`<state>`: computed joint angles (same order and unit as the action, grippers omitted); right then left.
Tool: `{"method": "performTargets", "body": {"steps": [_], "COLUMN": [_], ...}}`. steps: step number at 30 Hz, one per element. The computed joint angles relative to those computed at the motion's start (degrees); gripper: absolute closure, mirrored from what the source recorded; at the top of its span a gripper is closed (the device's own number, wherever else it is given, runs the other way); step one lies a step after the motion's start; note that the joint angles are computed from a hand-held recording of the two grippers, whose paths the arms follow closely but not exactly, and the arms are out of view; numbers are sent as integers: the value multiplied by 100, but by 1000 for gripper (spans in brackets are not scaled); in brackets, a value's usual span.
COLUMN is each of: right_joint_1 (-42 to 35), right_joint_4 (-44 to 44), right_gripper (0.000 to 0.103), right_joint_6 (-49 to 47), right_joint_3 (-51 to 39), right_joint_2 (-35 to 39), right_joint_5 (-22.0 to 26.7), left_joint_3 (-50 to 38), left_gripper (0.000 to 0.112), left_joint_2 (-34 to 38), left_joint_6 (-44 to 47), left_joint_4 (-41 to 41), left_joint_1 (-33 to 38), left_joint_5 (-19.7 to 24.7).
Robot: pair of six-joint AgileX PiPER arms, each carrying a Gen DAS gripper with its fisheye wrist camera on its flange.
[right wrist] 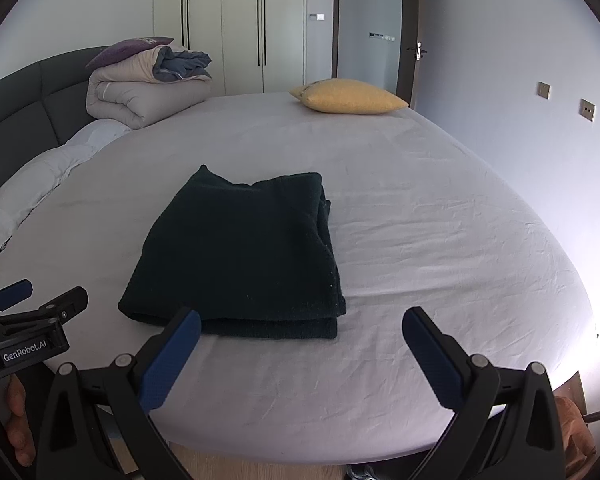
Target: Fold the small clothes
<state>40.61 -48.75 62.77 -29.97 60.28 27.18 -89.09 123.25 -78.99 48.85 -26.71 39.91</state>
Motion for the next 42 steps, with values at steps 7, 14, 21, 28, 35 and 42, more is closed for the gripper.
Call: {"method": "performTargets", "body": {"steps": [7,14,21,28,35,42], "right_joint_1": [8,16,32,37,23,13], "right_joint_4": [43,102,86,68,80,90], "right_gripper": [0,0,0,0,0,0], "right_joint_6": [-61,-140,-111,-90,-88,-103], "right_joint_3": [6,-8,-6,-7,0,0], "right_joint_2": [3,2,6,22,48,53], "right_joint_5": [-5,-2,4,3,-23,-26], "left_joint_3": [-2,-2,69,112,102,115], "left_gripper": [9,9,9,9,9,9], "left_joint_2": [9,34,23,8,11,1], "left_joint_6": [-10,-37,-153,-184,-184,-181], "left_joint_4": [9,34,116,154,152,151], "left_joint_1": [5,5,-6,-6,-15,-31], "left_joint_5": [-4,11,23,6,26,35]}}
